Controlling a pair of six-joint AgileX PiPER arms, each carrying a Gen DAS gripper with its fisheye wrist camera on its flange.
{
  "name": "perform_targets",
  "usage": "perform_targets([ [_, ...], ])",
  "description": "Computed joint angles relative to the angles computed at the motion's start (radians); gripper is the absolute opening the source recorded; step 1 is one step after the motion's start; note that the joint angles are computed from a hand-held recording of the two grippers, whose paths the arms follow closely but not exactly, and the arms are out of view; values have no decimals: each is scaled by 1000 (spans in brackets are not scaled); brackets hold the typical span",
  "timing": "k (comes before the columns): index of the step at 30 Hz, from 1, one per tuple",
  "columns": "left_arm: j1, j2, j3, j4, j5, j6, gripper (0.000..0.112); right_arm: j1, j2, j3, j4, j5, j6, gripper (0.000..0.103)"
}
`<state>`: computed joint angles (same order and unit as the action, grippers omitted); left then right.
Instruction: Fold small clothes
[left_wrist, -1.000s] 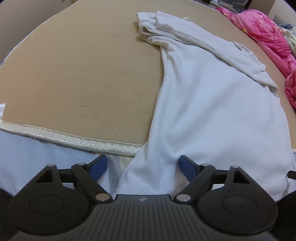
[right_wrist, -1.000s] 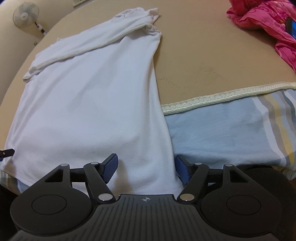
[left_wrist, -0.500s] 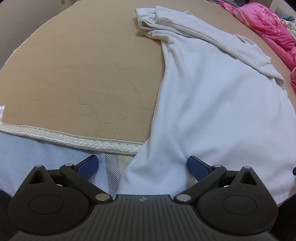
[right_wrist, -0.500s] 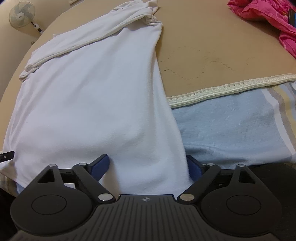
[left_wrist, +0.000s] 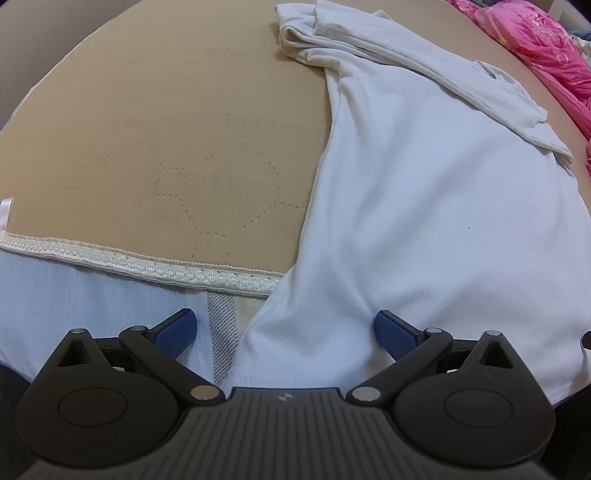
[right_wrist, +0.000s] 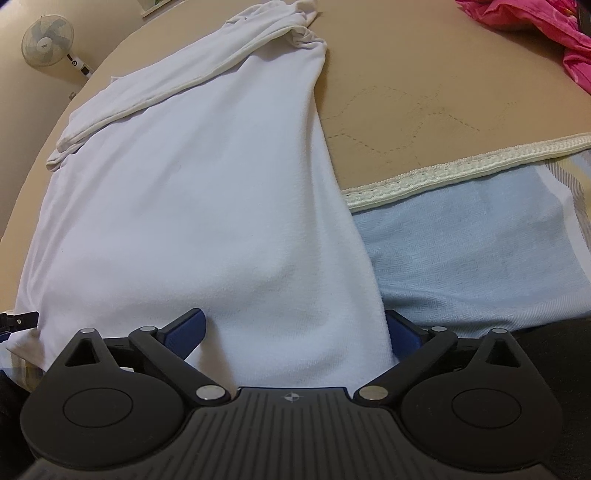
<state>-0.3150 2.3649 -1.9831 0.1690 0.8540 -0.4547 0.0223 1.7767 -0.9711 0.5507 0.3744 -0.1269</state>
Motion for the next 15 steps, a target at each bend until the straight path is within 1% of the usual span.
perform_targets([
  [2,-3,-8,15,4,-3,-6,103,0,1,0,7,-1,-6,101],
  [4,-3,0,-5,-2,22,-3,103,-1,-2,2,3,4,-8,101],
  [7,3,3,-29,-40,62,36,103,16,-7,-16,-93,34,70,101],
  [9,7,-3,-21,-62,66,69,103,26,-11,-18,-120,44,83,101],
  [10,9,-6,-17,-76,67,93,103,30,-12,-20,-136,47,94,98],
  [11,8,-6,-18,-87,73,118,99,34,-12,-26,-169,54,126,92],
  [12,2,-13,-5,-79,62,128,90,41,-15,-33,-220,64,175,87],
  [13,-4,-30,19,-76,38,143,82,45,-20,-37,-246,71,199,72],
  [14,-5,-46,38,-100,17,180,59,45,-31,-35,-237,78,183,57],
  [15,-2,-53,40,-139,12,225,23,37,-42,-30,-188,86,127,46],
])
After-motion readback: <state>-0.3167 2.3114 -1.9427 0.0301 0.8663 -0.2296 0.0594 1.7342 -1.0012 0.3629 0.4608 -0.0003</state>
